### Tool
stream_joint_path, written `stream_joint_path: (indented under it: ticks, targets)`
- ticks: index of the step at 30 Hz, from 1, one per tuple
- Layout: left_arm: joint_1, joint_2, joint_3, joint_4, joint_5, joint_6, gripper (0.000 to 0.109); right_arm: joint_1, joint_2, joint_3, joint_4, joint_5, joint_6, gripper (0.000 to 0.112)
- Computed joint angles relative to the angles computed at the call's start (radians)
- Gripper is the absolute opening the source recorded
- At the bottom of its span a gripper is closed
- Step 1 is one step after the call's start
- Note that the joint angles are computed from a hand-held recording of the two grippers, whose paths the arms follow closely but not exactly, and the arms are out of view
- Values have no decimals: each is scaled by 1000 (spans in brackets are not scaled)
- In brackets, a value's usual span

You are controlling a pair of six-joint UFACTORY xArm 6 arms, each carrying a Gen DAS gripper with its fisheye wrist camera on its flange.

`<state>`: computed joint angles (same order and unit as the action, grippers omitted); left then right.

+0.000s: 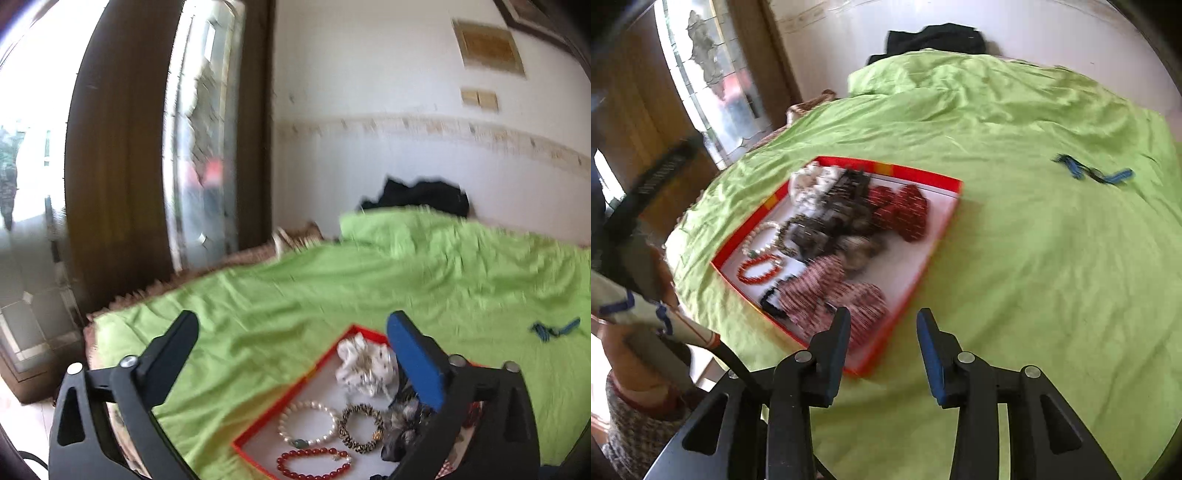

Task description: Organize jewelry

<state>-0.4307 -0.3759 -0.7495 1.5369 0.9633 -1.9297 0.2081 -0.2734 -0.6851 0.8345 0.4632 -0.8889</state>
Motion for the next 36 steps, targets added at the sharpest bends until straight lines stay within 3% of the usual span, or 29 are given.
stream_joint_path:
  ticks: [5,12,18,24,31,36]
  targets:
    - [-157,-102,29,-89,167,70,103,-78,-55,49,10,15,-6,41]
    - [-467,-61,-28,-174,550,127,103,-139,-131,98,61,45,-65,48]
    - [-524,-104,-54,-283,462,154,103,-164,-227,166,76,32,-105,54]
    - [-525,-91,-60,-410,382,192,103,-187,-304,221,70,-20,-125,61]
    - [-511,-68,-46,-525,274,223,103,-211,-314,233,52,-30,-103,64]
    - [-509,-48,-44,-559,256,240,103,-196,-323,252,11,-65,-57,66]
